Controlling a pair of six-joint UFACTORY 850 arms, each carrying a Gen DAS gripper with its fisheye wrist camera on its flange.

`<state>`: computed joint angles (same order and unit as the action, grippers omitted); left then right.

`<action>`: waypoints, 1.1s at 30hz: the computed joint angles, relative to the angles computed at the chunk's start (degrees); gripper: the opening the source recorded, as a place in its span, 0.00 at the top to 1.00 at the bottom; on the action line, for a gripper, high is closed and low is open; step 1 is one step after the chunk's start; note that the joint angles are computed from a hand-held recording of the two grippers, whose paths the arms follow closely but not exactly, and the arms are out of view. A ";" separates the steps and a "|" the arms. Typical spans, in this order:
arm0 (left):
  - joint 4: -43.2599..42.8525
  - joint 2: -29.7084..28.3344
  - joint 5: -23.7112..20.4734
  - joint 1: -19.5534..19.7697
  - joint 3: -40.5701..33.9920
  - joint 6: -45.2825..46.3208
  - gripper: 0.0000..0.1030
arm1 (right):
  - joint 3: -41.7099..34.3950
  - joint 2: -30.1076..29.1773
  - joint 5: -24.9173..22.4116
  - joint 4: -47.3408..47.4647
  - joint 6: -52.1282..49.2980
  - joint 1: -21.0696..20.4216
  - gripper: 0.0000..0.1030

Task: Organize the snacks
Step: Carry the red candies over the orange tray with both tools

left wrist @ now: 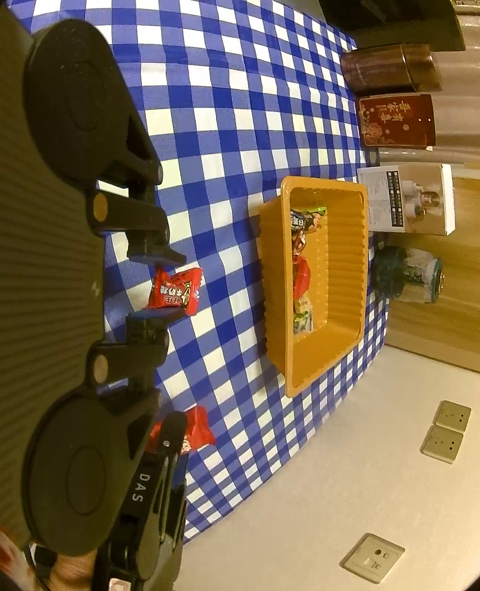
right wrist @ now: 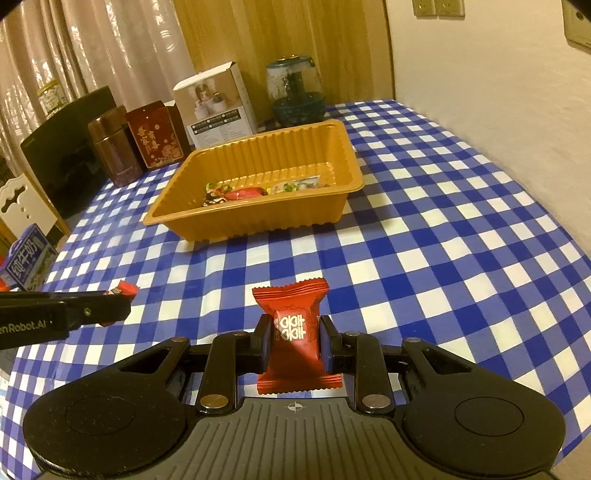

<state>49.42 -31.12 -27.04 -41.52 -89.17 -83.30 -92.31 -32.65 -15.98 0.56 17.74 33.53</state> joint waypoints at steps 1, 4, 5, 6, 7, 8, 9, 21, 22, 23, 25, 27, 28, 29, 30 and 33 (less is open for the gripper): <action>0.08 -0.02 -0.05 -0.01 -0.15 0.03 0.80 | 0.09 0.13 -0.01 0.01 -0.12 -0.03 0.74; 0.60 0.03 0.01 0.09 -0.48 -0.21 0.80 | -0.05 0.22 -0.06 0.39 -0.95 -0.11 0.74; 0.71 0.05 -0.06 0.14 -0.57 -0.23 0.80 | -0.15 0.22 -0.03 0.25 -1.03 -0.15 0.74; 0.71 0.02 -0.14 0.18 -0.72 -0.12 0.80 | -0.22 0.21 0.02 0.22 -1.13 -0.20 0.74; 0.71 0.01 -0.14 0.24 -0.84 -0.02 0.80 | -0.39 0.18 -0.05 0.32 -1.29 -0.26 0.74; 0.81 0.01 -0.14 0.29 -0.92 -0.04 0.80 | -0.64 0.08 -0.15 0.64 -1.65 -0.33 0.74; 0.85 0.00 -0.18 0.35 -1.02 -0.03 0.80 | -0.88 -0.02 -0.19 0.93 -2.08 -0.41 0.74; 0.68 -0.75 -0.38 0.82 -2.77 0.77 0.80 | -3.76 -1.05 -0.49 1.78 -4.64 -0.99 0.74; 0.67 -0.78 -0.31 0.88 -2.84 0.85 0.80 | -4.00 -1.13 -0.55 1.73 -4.83 -1.01 0.74; 0.68 -0.92 -0.33 0.91 -3.05 0.93 0.80 | -4.35 -1.26 -0.66 1.87 -5.14 -1.05 0.74; 0.56 -1.17 -0.39 1.02 -3.52 1.29 0.80 | -5.03 -1.53 -0.92 1.84 -5.52 -1.14 0.74; 0.45 -1.46 -0.34 1.16 -4.04 1.52 0.80 | -5.97 -2.00 -1.49 2.18 -6.09 -1.27 0.74; 0.35 -1.63 -0.33 1.21 -4.34 1.71 0.80 | -6.56 -2.28 -1.75 1.91 -6.02 -1.34 0.74; 0.26 -1.84 -0.35 1.27 -4.70 1.92 0.80 | -7.11 -2.56 -1.97 1.61 -5.98 -1.41 0.74; 0.11 -2.05 -0.37 1.34 -5.04 2.22 0.80 | -7.71 -2.87 -2.23 1.65 -6.25 -1.50 0.74; -0.69 -2.73 -0.58 1.53 -6.17 3.64 0.80 | -9.68 -3.89 -3.40 1.50 -6.91 -1.76 0.74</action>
<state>48.73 -33.85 -27.62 -39.98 -95.34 -79.66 -101.99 -36.54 -19.38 2.06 10.83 31.76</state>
